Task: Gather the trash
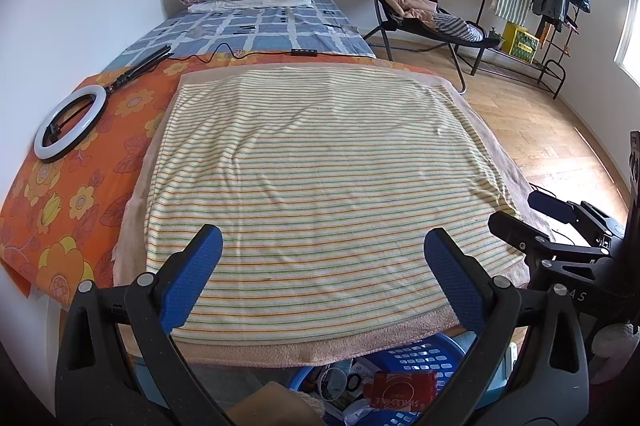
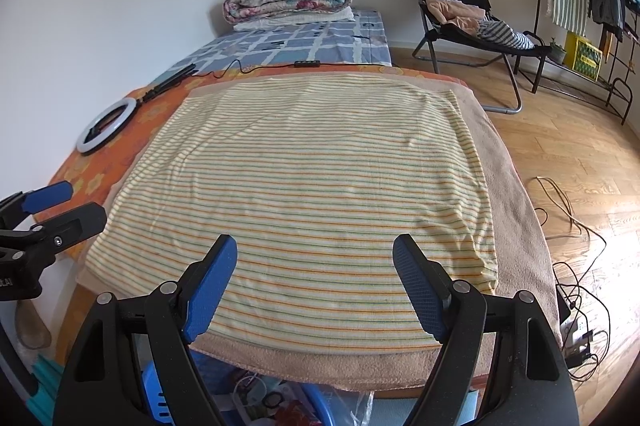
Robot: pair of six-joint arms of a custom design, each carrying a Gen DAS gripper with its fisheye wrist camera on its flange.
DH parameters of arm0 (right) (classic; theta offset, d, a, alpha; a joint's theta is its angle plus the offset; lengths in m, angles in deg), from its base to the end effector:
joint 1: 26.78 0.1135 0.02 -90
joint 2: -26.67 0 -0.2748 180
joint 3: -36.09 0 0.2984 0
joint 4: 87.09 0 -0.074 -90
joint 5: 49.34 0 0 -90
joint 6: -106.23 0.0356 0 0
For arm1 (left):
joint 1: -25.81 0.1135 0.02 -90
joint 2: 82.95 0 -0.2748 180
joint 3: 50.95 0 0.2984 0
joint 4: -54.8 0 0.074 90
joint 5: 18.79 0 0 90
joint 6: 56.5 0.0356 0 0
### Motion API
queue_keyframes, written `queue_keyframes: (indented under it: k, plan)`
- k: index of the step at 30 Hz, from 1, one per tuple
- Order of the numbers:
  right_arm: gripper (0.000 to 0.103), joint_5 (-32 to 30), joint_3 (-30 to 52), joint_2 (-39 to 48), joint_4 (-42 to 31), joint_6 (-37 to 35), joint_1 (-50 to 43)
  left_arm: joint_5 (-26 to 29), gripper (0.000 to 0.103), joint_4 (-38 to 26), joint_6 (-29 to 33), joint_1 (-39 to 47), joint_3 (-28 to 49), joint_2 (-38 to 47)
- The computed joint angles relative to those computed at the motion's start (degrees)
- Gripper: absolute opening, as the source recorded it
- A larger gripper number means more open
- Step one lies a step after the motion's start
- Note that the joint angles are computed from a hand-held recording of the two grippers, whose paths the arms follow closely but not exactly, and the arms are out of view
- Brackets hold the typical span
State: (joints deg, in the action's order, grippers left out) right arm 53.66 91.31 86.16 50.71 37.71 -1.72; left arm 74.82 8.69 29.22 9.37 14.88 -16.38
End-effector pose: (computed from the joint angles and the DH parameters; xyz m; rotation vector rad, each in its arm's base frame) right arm 0.2325 0.0999 0.2492 0.0335 2.3585 0.1250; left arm 0.2718 -0.0825 0.2819 0.2840 2.3837 -0.2451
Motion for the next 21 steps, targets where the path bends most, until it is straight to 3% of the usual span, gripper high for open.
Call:
queue_keyframes:
  k: [21]
  plan:
    - [0.080, 0.01, 0.18, 0.65, -0.22, 0.14, 0.16, -0.08, 0.102, -0.05, -0.08, -0.13, 0.03, 0.04]
